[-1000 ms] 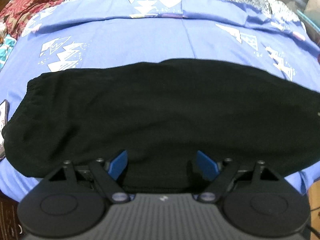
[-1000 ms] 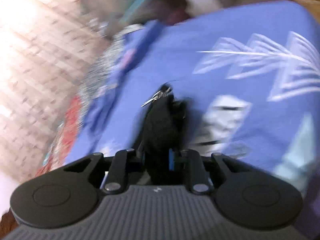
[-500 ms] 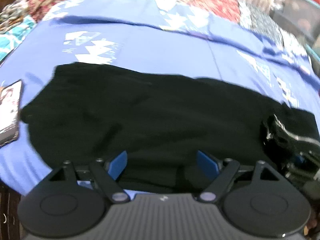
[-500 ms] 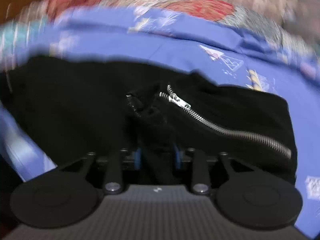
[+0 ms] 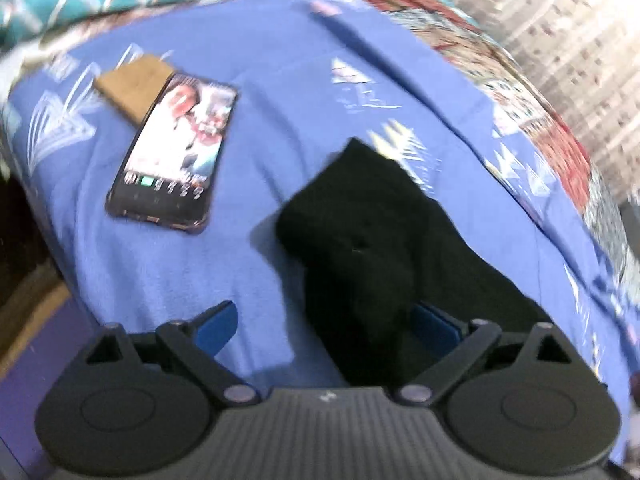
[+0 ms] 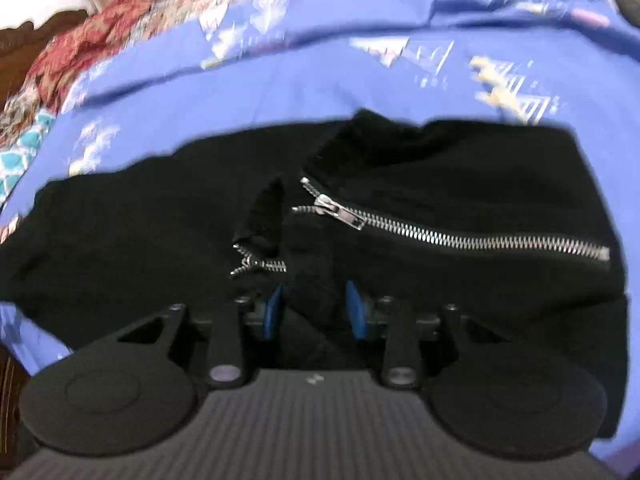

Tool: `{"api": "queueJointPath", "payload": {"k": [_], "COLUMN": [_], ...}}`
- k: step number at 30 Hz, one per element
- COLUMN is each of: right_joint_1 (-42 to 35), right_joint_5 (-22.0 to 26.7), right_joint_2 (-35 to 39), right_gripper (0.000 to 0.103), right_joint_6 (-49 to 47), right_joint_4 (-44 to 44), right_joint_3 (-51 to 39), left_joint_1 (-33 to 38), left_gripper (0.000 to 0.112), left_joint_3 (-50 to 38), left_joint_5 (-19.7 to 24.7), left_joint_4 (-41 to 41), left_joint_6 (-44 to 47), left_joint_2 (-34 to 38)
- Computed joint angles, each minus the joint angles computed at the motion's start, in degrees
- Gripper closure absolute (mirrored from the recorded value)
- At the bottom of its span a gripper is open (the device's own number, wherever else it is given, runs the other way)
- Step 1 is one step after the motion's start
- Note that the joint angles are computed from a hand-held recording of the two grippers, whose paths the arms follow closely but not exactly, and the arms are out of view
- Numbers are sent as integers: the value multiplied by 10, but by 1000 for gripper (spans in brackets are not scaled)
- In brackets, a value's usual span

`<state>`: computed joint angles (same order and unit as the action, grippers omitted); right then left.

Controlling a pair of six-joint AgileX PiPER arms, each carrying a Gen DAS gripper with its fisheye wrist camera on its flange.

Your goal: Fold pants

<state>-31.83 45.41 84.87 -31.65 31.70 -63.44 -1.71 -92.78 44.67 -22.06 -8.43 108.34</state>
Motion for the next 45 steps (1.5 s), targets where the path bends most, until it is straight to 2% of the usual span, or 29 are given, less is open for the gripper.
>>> {"api": "queueJointPath", "payload": {"k": [4,5,7,8,9,10,11,13,14,17,18,19,20,21,22,24,26,29,31,33,34,35,37,38,39,40,41,43,45], "right_joint_1": [22,33,57,84,116,135,154,192,211,265,275,280,274,264,250,219,171,100,62,32,26,19,28,38,49,36,42,48,55], "right_joint_5": [-5,4,57,56,44,48,67,100,113,172,182,176,183,197,201,166,142,126,113,102,97,94,84,81,77,93,94,99,81], "right_joint_2": [-43,-35,-1,20,32,53,79,153,190,309,338,345,362,366,360,312,255,192,154,126,119,111,124,125,127,125,127,135,129], "right_gripper": [66,70,78,78,78,78,81,90,91,91,93,101,102,102,97,94,94,94,92,85,78,70,63,54,49,39,36,36,36], "right_joint_6": [-6,3,14,36,50,49,51,69,81,161,193,211,233,248,247,215,186,167,161,159,162,164,147,148,149,137,129,121,131], "right_joint_4": [60,60,88,70,56,65,89,103,101,115,121,133,153,173,195,212,235,260,261,260,259,261,300,306,304,300,301,308,298], "right_joint_3": [-4,-23,-67,-95,-112,-131,-155,-222,-255,-358,-378,-375,-389,-393,-383,-332,-267,-200,-160,-121,-108,-93,-79,-76,-80,-82,-87,-101,-104], "left_joint_1": [14,14,11,7,3,-5,-13,-16,-17,-51,-67,-83,-107,-132,-157,-204,-246,-295,-319,-333,-339,-340,-326,-309,-286,-264,-243,-216,-189], "left_gripper": [12,12,14,16,35,61,66,82,83,83,83,83,83,83,83,83,83,77,63,62,62,61,56,53,45,39,37,35,34], "left_joint_3": [-27,-38,-69,-87,-98,-123,-133,-120,-107,-46,-27,-16,3,24,41,49,50,6,-38,-76,-83,-70,-47,-43,-41,-41,-18,9,37], "left_joint_5": [0,-5,-10,-11,-13,-5,-2,-14,-22,-85,-105,-119,-142,-170,-195,-229,-245,-210,-168,-114,-99,-105,-118,-112,-104,-101,-109,-126,-134], "left_joint_4": [-59,-78,-93,-87,-84,-60,-33,-48,-61,-11,10,30,70,120,168,238,251,237,203,207,213,215,190,154,105,65,28,-8,-56], "left_joint_6": [38,60,77,69,66,47,22,39,54,66,72,77,72,60,48,40,78,114,147,148,145,146,165,183,204,220,238,254,291], "left_joint_2": [42,55,87,103,114,130,135,126,115,57,37,23,5,-13,-27,-34,-33,2,39,68,72,64,45,34,24,18,-3,-29,-54]}}
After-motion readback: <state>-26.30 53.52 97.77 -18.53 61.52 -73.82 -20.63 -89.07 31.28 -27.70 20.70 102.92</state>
